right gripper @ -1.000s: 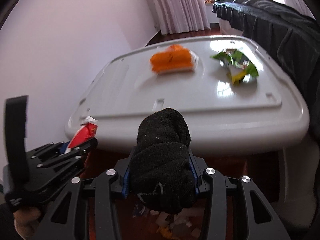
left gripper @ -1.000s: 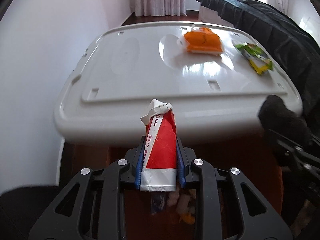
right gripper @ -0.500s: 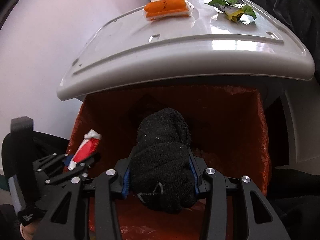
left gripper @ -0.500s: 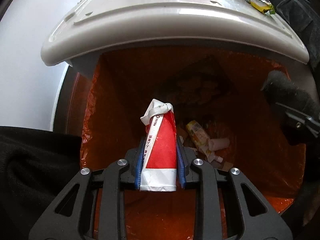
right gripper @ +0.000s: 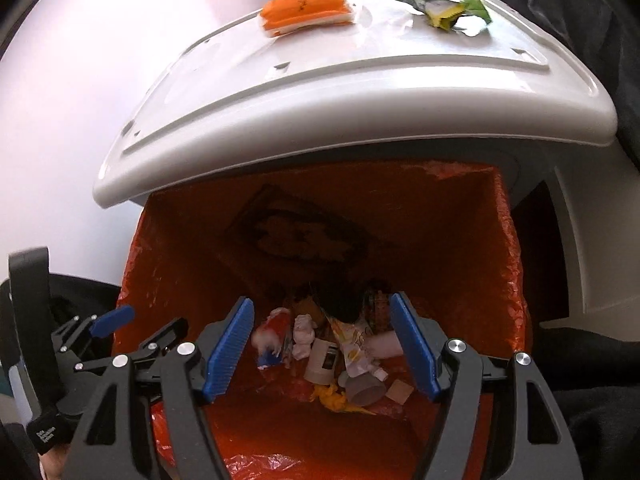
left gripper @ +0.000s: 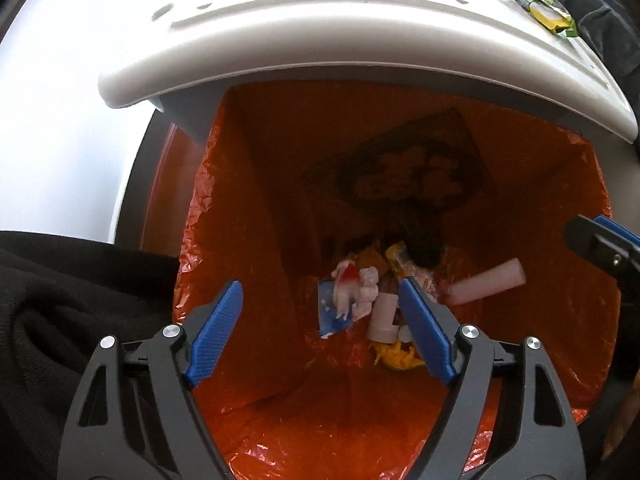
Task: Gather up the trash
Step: 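Lower the carton and sock into the bin and open both grippers, then grasp the green snack bag on the lid with the right gripper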
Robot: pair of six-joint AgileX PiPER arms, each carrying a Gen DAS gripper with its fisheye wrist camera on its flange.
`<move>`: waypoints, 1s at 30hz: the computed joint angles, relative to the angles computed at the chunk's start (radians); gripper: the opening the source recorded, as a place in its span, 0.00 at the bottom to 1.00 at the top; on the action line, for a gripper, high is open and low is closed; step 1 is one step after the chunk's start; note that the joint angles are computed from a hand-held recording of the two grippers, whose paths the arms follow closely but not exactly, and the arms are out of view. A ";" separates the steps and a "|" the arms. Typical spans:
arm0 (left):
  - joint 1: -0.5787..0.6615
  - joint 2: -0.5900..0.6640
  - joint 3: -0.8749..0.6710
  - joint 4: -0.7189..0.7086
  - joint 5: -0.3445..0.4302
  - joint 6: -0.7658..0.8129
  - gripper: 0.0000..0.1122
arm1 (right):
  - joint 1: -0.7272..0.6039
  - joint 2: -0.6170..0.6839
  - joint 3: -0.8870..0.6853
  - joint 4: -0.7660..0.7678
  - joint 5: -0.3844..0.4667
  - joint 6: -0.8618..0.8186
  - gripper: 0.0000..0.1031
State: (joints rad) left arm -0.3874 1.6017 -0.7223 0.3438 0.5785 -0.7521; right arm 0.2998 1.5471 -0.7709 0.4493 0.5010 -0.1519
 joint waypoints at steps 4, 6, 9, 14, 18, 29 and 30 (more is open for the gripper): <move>0.006 -0.033 0.007 -0.015 -0.007 0.004 0.70 | -0.035 -0.017 -0.025 0.020 0.023 -0.016 0.67; 0.026 -0.061 -0.013 -0.082 -0.007 0.075 0.70 | -0.073 -0.036 -0.062 0.038 0.059 -0.066 0.67; 0.030 -0.126 -0.041 -0.065 -0.021 0.098 0.70 | -0.161 -0.025 -0.203 0.075 0.135 -0.169 0.70; 0.015 -0.101 -0.134 0.003 -0.029 0.080 0.74 | -0.251 0.146 -0.551 -0.074 0.196 -0.103 0.72; -0.002 -0.075 -0.125 0.090 -0.086 -0.012 0.74 | -0.284 0.316 -0.780 -0.174 0.190 -0.033 0.72; -0.079 -0.051 -0.092 0.277 -0.107 -0.150 0.74 | -0.258 0.743 -1.329 -0.282 0.359 0.073 0.72; -0.077 -0.050 -0.094 0.271 -0.108 -0.141 0.74 | -0.258 0.778 -1.380 -0.282 0.385 0.074 0.72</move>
State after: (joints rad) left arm -0.4644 1.5516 -0.8162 0.6149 0.4703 -0.8927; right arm 0.0415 2.3247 -2.1505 0.1678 0.8861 -0.0777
